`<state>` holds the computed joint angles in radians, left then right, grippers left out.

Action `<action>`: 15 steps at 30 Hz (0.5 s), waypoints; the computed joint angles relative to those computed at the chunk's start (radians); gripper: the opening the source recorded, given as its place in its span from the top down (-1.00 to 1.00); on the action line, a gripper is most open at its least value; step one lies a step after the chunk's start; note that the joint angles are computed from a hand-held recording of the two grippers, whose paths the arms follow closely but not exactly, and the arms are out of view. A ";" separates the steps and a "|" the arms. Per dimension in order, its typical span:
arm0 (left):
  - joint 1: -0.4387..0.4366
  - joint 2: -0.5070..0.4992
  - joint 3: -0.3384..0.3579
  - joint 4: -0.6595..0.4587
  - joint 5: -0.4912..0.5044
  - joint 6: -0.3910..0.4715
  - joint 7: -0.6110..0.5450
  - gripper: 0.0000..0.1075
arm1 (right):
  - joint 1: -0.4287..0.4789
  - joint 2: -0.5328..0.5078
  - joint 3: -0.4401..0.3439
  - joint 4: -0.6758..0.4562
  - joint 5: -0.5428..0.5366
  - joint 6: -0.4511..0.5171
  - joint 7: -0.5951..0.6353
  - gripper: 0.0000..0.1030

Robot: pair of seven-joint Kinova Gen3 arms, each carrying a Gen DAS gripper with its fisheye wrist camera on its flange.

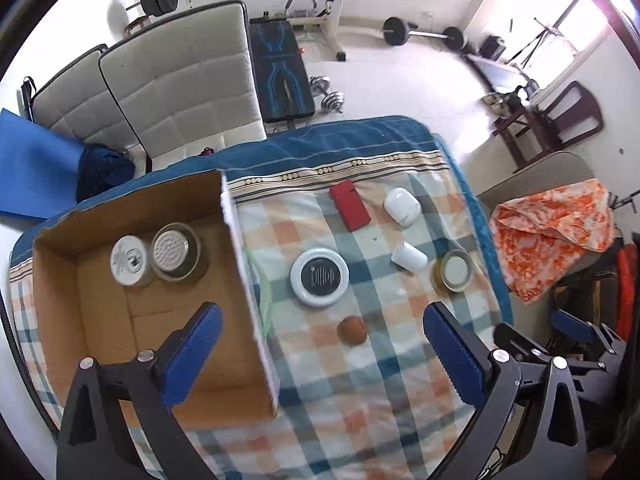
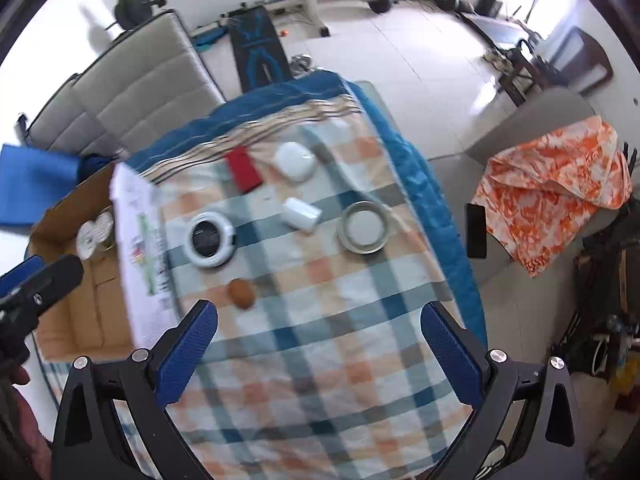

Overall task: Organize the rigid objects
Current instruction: 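Withdraw both grippers from the box toward the remaining items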

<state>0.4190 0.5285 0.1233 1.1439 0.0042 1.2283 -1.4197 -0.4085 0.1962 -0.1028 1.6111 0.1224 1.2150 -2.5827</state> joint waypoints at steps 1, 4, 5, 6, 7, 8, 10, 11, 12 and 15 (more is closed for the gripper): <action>0.026 0.046 -0.014 -0.042 -0.011 0.013 0.016 -0.91 | 0.038 0.007 0.009 0.030 -0.026 -0.041 0.035 -1.00; 0.056 0.151 -0.014 -0.145 -0.037 0.069 0.042 -0.91 | 0.110 0.042 0.035 0.097 -0.084 -0.135 0.115 -1.00; 0.062 0.190 -0.013 -0.184 -0.036 0.094 0.042 -0.91 | 0.127 0.062 0.039 0.106 -0.099 -0.159 0.135 -1.00; 0.069 0.224 -0.014 -0.220 -0.037 0.120 0.039 -0.91 | 0.145 0.089 0.045 0.114 -0.115 -0.179 0.156 -1.00; 0.078 0.257 -0.018 -0.255 -0.041 0.143 0.038 -0.91 | 0.160 0.113 0.048 0.123 -0.130 -0.202 0.175 -1.00; 0.088 0.298 -0.021 -0.295 -0.044 0.172 0.036 -0.91 | 0.172 0.133 0.050 0.132 -0.143 -0.223 0.191 -1.00; 0.097 0.353 -0.027 -0.352 -0.043 0.217 0.033 -0.91 | 0.205 0.183 0.052 0.137 -0.180 -0.259 0.236 -1.00; 0.103 0.384 -0.031 -0.381 -0.044 0.240 0.033 -0.91 | 0.218 0.204 0.054 0.139 -0.194 -0.273 0.254 -1.00; 0.106 0.414 -0.034 -0.408 -0.044 0.265 0.030 -0.91 | 0.228 0.222 0.053 0.140 -0.209 -0.285 0.270 -1.00; 0.116 0.512 -0.045 -0.516 -0.045 0.361 0.021 -0.91 | 0.245 0.276 0.057 0.137 -0.235 -0.310 0.303 -1.00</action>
